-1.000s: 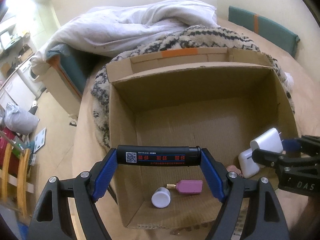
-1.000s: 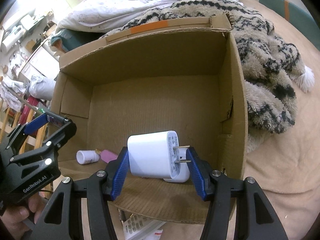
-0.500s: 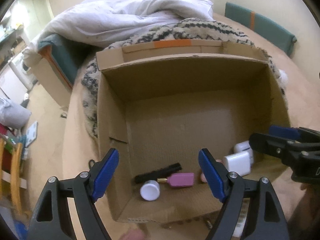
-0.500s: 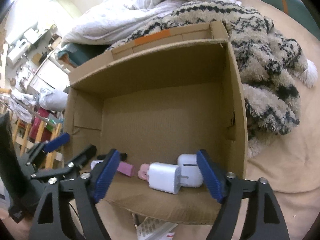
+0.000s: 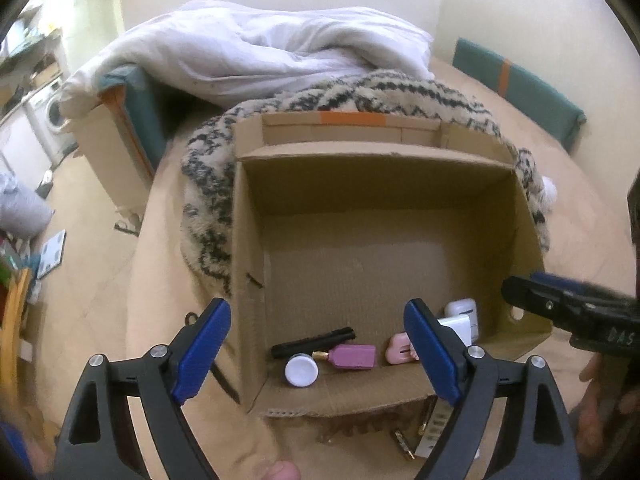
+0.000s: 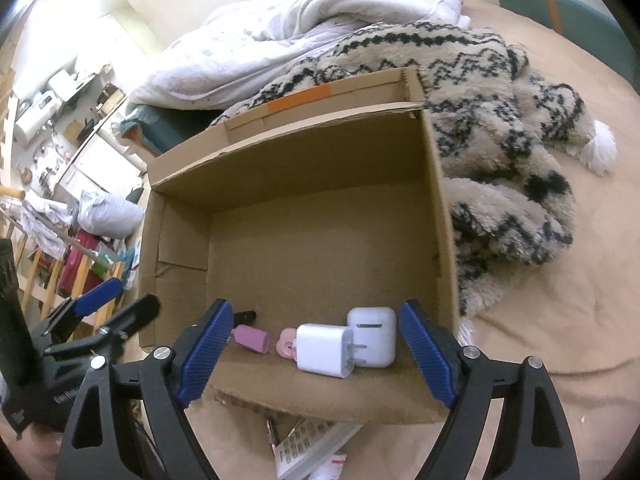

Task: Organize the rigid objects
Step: 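Lower both held items into the box and open both tools, then withdraw both tools from the box toward the items on the bed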

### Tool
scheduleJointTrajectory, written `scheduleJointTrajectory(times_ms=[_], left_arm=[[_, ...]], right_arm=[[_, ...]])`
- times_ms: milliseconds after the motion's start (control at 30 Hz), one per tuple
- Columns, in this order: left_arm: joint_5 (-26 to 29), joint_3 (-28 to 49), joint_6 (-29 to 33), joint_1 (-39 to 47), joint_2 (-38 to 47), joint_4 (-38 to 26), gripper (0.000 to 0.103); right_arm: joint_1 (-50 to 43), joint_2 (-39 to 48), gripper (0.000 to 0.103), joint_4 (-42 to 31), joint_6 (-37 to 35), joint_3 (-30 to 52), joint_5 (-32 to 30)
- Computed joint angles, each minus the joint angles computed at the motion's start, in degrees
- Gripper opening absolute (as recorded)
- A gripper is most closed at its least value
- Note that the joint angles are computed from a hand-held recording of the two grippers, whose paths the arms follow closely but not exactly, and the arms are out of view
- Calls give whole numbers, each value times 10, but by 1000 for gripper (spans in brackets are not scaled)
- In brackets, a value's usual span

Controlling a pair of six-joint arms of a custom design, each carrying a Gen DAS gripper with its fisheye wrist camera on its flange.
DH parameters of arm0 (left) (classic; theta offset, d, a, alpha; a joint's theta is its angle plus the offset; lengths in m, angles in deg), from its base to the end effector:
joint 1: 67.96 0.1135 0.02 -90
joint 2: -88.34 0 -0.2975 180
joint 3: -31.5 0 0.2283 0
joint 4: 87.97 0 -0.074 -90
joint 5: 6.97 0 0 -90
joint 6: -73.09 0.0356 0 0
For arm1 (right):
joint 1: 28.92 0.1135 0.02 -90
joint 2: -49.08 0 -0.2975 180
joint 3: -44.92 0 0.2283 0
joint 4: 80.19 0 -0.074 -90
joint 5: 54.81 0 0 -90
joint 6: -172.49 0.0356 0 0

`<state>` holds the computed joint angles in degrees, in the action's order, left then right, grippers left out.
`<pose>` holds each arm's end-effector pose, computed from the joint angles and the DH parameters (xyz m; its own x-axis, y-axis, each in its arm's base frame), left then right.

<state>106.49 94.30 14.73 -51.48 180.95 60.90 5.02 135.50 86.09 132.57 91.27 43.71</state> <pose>0.2758 0.0668 0.2040 -0.7529 0.2791 -0.5961 0.3760 0.9257 -0.0415 0.2026 0.1300 0.1753 -0.7973 0.3776 -0.4708 0.2056 0.9034 0.3764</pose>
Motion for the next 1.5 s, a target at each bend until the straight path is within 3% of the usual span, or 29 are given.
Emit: scheduleJointTrajectory(times_ms=[433, 700, 1033, 1267, 1500], left_arm=[[30, 32, 19, 111, -3, -87, 90], [3, 10, 33, 136, -10, -99, 90], [-29, -22, 44, 138, -17, -89, 90], [-82, 0, 6, 126, 47, -90, 90], [-111, -15, -27, 54, 99, -69, 92]], right_arm=[[51, -78, 91, -37, 74, -43, 38], [87, -106, 91, 2, 155, -92, 24], [150, -103, 91, 0, 210, -99, 35], [160, -48, 91, -5, 215, -80, 15], [128, -9, 91, 50, 224, -99, -32]])
